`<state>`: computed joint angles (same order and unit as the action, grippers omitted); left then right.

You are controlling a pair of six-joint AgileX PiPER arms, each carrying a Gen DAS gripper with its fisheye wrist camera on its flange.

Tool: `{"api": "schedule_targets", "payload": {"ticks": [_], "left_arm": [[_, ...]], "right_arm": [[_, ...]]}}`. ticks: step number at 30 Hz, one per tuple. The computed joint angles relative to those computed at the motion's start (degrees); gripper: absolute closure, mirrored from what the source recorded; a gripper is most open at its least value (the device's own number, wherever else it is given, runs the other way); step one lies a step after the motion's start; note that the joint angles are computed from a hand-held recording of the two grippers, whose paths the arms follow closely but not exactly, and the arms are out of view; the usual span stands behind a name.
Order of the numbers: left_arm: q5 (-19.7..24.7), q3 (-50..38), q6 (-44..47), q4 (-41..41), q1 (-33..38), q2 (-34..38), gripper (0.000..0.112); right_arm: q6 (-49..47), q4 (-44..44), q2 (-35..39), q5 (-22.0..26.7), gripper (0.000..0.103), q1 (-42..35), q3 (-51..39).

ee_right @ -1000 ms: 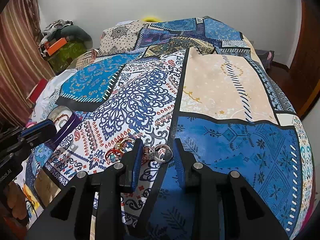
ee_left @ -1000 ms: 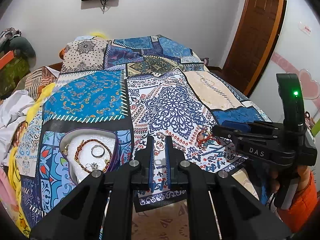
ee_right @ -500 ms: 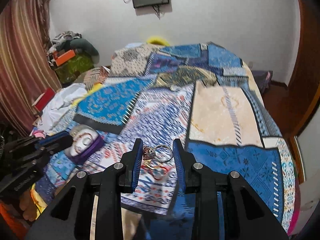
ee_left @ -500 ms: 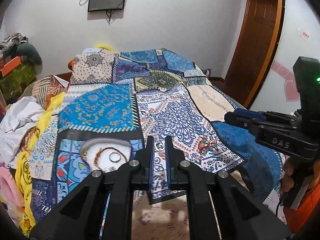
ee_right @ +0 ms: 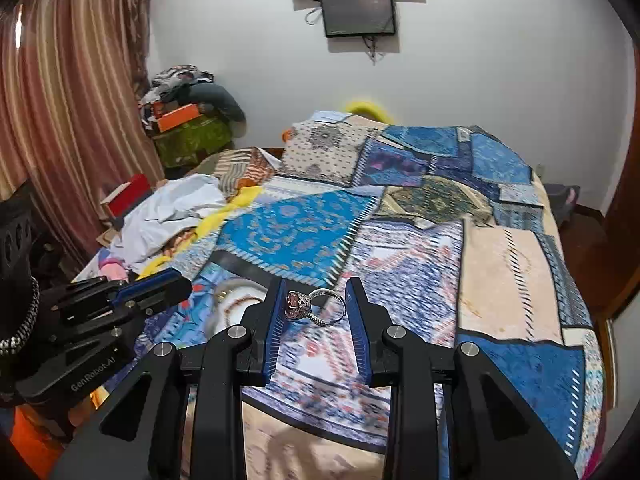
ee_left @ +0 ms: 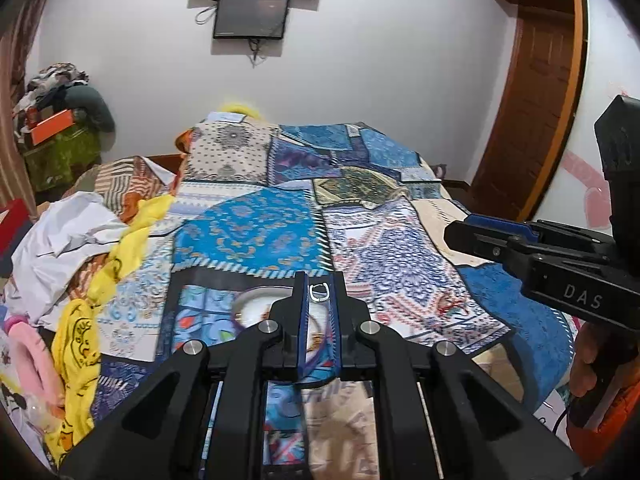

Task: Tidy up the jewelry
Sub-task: 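Carry the silver ring with the right tool over the heart box, then open the right tool to drop the ring into the heart box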

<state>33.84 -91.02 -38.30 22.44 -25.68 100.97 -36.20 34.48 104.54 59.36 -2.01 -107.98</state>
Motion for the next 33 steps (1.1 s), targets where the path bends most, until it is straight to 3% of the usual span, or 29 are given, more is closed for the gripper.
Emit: {"api": "schedule_targets", "payload": {"ticks": [8, 13, 22, 33], "left_arm": [[-2.0, 5.0, -0.3, -0.4, 3.6, -2.3, 0.104], [-3.8, 6.4, 2.6, -4.8, 5.4, -1.3, 0.104], [-5.3, 4.8, 14.9, -18.1, 7.5, 3.9, 0.104], [-4.9, 0.8, 23.0, -25.2, 8.4, 9.0, 0.104]], "right_arm": [[0.6, -0.3, 2.3, -0.3, 0.075, 4.7, -1.4], [1.8, -1.8, 4.9, 0.2, 0.075, 7.2, -3.2], [4.0, -3.6, 9.0, 1.5, 0.075, 9.0, -6.5], [6.6, -4.8, 16.0, 6.5, 0.075, 10.6, -15.1]]}}
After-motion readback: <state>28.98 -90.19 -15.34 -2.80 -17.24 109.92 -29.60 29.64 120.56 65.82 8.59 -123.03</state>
